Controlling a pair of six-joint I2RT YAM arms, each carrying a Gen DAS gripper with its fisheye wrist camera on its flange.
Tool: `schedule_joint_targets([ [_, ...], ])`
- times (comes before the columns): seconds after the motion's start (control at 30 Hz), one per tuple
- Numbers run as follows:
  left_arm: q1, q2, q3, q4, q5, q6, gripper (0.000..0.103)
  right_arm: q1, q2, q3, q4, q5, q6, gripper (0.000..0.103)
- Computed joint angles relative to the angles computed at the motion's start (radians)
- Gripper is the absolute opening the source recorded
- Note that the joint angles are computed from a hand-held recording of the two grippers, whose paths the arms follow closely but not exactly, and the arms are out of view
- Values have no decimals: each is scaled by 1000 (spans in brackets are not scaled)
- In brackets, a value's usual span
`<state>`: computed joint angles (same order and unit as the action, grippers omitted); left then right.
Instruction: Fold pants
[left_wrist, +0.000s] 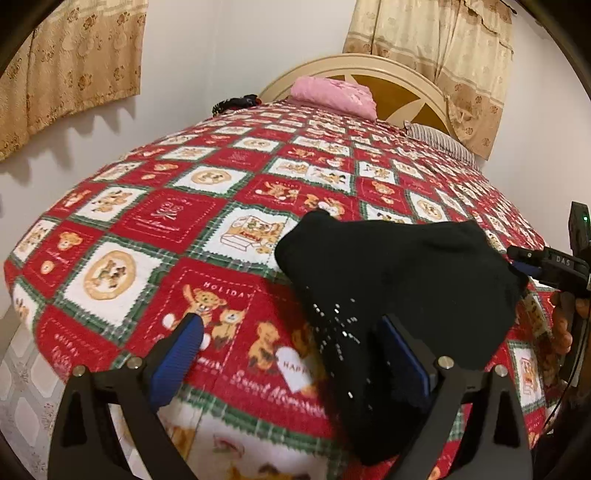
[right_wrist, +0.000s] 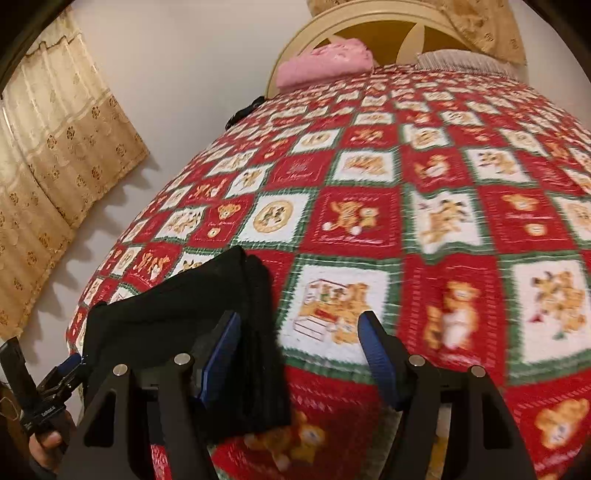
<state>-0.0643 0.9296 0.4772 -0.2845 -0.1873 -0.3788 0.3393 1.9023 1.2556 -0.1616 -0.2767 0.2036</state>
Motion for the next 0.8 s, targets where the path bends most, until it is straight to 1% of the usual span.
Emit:
schedule_joint_targets([
  [0.1, -46, -37, 9, -49, -35, -22, 98, -20, -66, -61, -9, 0, -9, 67],
  [0.17, -99, -81, 18, -90, -75, -55, 98, -27, -118, -103, -19, 6, -15, 67],
  [0.27, -181, -144, 37, -147, -124, -101, 98, -34, -258, -207, -27, -15, -26, 67],
  [0.4, -319, -199, 86, -234, -227, -161, 98, -19, -470, -314, -74, -14, -58, 68],
  [0.53, -464, -236, 133, -308, -345, -232, 98, -4, -670, -377, -146, -13, -78, 69],
  [0.63, -571, -241, 176, -371, -430, -285, 98, 17, -783, -400, -195, 0, -77, 69],
  [0.73, -703, -219, 230, -449, -541, -349, 98, 38, -889, -431, -215, 25, -72, 69],
  [0.8, -773, -198, 261, -489, -601, -389, 99, 68, -941, -442, -230, 67, -69, 72],
])
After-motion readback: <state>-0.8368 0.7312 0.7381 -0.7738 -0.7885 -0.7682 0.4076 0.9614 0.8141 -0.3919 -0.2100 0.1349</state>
